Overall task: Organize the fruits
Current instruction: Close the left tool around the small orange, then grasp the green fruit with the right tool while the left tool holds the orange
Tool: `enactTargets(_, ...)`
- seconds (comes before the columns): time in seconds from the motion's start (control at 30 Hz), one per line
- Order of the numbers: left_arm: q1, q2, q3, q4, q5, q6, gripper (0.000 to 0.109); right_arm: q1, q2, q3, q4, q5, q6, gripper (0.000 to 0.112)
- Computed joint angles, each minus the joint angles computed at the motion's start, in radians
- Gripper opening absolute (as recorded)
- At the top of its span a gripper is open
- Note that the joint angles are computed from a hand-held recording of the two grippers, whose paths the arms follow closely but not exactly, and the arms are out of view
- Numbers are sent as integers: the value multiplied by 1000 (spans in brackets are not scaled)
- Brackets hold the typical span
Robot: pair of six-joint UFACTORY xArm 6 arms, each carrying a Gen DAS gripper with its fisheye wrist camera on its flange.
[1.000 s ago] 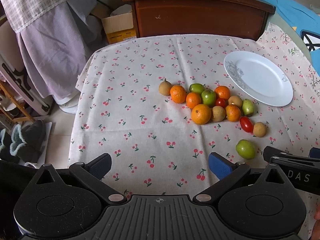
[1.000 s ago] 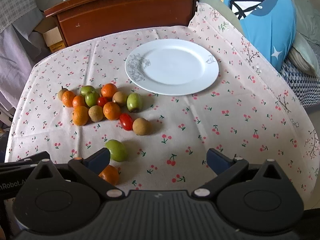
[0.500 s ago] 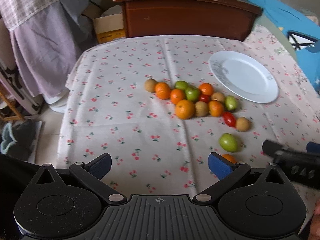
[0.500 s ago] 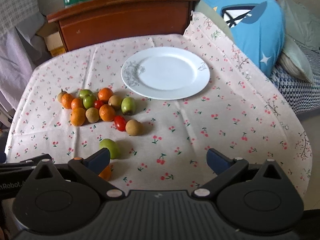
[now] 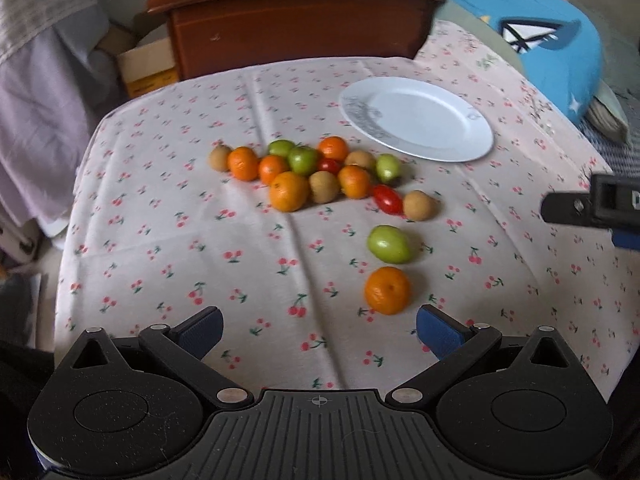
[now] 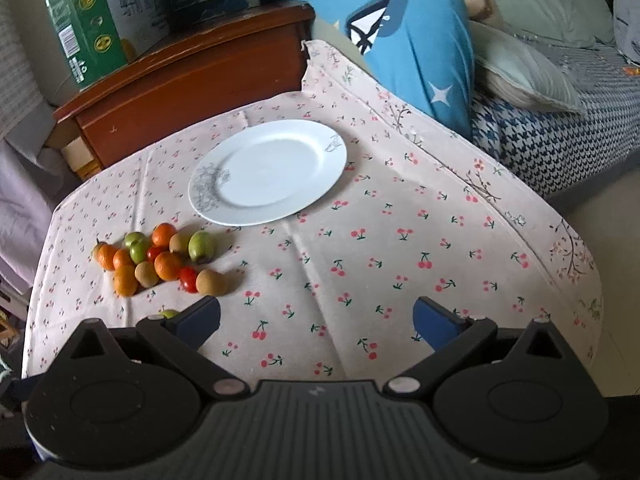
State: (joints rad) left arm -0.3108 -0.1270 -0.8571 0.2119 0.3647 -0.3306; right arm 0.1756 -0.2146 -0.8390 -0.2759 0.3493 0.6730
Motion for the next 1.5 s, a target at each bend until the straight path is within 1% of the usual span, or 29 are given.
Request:
enactTargets(0.13, -9, 12, 11, -9, -44, 16, 103, 5, 6, -7, -58, -2, 29, 102)
enactTargets(0.3, -18, 41, 3, 20, -69, -5, 101, 9, 18, -16, -47, -1, 28, 102)
enactTargets(0.37, -18, 57, -7, 50, -74, -32, 101, 11, 25, -19, -24, 0, 19, 102)
enactTargets(0.53, -22, 78, -17, 56, -104, -41, 101, 19, 40, -23, 61, -9, -40, 102)
enactTargets(0.63, -23, 93, -23, 90, -122, -58, 96, 24, 50, -29, 73, -7, -42, 101)
enactTargets(0.73, -23, 105, -23, 74, -138, -43, 87, 26, 59, -31, 86, -13, -44, 101)
enactTargets(0.8, -23, 109, -19, 37, -146, -15, 73, 28, 62, -31, 94, -17, -49, 101)
enactTargets(0.83, -23, 111, -16, 14, -151, 3, 69, 29, 65, -31, 99, -20, -54, 98)
enactTargets(0.87, -23, 113, -12, -13, -156, 27, 60, 30, 68, -31, 107, -25, -62, 96)
enactTargets(0.9, -25, 114, -8, -59, -166, 70, 53, 31, 71, -31, 120, -31, -75, 93)
enactTargets(0.93, -27, 115, -2, -108, -176, 115, 49, 33, 75, -31, 138, -37, -92, 90)
enactTargets(0.97, -30, 115, 1, -147, -181, 150, 42, 36, 78, -31, 154, -43, -104, 89)
enactTargets(1.0, -30, 114, 5, -155, -190, 158, 37, 38, 82, -30, 174, -51, -122, 86)
enactTargets(1.07, -34, 112, 13, -201, -206, 210, 29, 44, 88, -28, 219, -69, -164, 84)
enactTargets(1.1, -34, 111, 16, -213, -211, 222, 29, 47, 91, -27, 239, -78, -181, 81)
enactTargets(1.17, -30, 108, 22, -242, -221, 242, 29, 55, 99, -24, 318, -100, -248, 76)
enactTargets(1.3, -15, 92, 30, -303, -218, 286, 29, 78, 120, -32, 567, -117, -446, 63)
enactTargets(1.33, -6, 88, 30, -282, -218, 267, 29, 83, 124, -35, 612, -119, -481, 60)
enactTargets(1.4, 25, 81, 26, -153, -212, 155, 29, 95, 135, -39, 695, -134, -549, 59)
enactTargets(1.5, 71, 72, 23, 1, -218, 21, 29, 123, 152, -51, 850, -156, -697, 56)
